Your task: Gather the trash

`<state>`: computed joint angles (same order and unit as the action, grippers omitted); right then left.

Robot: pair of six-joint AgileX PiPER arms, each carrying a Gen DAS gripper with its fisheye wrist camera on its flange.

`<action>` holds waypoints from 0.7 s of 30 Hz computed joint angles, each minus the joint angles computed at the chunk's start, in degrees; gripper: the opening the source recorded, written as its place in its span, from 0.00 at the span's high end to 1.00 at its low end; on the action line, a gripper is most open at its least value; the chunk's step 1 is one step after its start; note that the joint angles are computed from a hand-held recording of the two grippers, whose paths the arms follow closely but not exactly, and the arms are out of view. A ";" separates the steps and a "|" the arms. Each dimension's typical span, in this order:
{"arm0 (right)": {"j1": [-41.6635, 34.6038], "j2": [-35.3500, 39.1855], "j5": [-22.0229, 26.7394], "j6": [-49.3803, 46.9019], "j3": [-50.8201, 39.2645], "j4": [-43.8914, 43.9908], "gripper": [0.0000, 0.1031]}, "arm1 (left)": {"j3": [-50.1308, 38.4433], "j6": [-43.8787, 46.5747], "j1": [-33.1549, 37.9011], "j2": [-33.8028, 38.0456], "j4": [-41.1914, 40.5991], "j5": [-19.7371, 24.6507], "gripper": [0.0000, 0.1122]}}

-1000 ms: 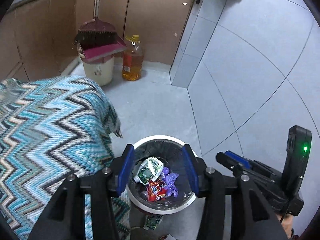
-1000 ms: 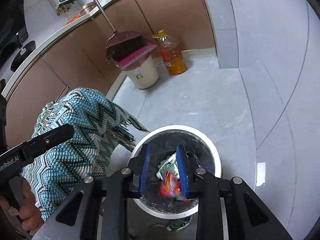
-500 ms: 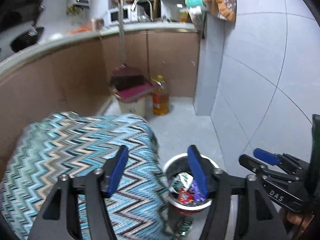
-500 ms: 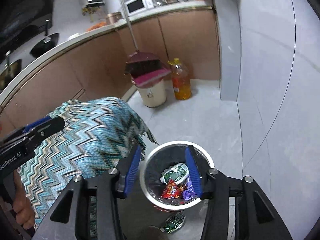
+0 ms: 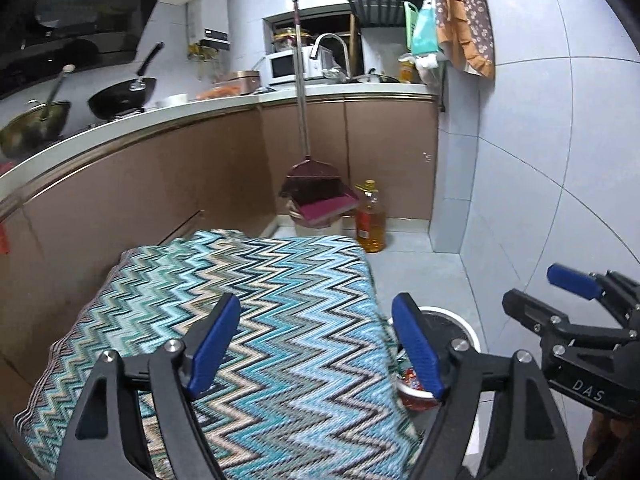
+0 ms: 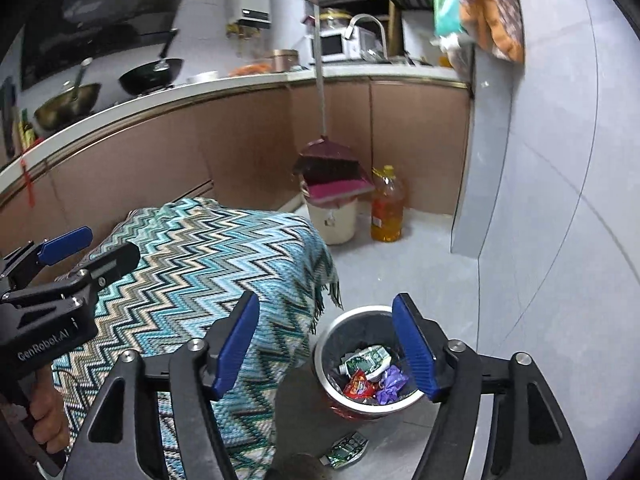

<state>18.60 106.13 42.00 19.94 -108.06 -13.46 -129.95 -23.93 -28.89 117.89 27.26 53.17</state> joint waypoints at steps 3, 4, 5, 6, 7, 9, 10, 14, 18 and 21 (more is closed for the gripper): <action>2.93 -1.22 0.41 1.60 0.59 -2.63 0.29 | 6.85 -5.19 -0.65 -4.15 6.33 -0.84 0.31; 3.86 -1.59 0.31 2.41 1.01 -3.77 0.25 | 9.67 -6.42 -0.49 -5.91 7.29 -1.87 0.31; 4.50 -1.67 0.51 2.83 0.92 -4.50 0.24 | 11.85 -7.09 -0.18 -7.31 7.48 -2.83 0.31; 5.52 -1.84 0.87 3.36 0.93 -5.54 0.23 | 14.37 -8.02 0.19 -8.98 7.86 -3.84 0.31; 6.27 -1.87 1.26 3.62 0.75 -6.03 0.23 | 16.38 -8.97 0.42 -10.23 8.49 -4.66 0.31; 7.65 -1.67 2.05 4.35 0.13 -7.16 0.23 | 20.77 -11.15 1.00 -13.21 10.13 -6.36 0.31; 8.48 -1.65 2.28 5.12 0.12 -8.23 0.23 | 22.69 -12.22 1.28 -14.55 10.97 -7.11 0.31; 10.64 -1.81 2.76 7.01 0.57 -10.80 0.17 | 28.22 -14.63 3.02 -18.58 11.84 -9.59 0.31; 13.14 -2.77 2.92 10.50 1.95 -15.44 0.08 | 32.97 -16.77 5.02 -22.27 12.48 -12.34 0.31; 14.41 -3.78 2.24 13.48 3.58 -18.31 0.02 | 34.82 -18.67 5.77 -23.93 14.05 -12.87 0.31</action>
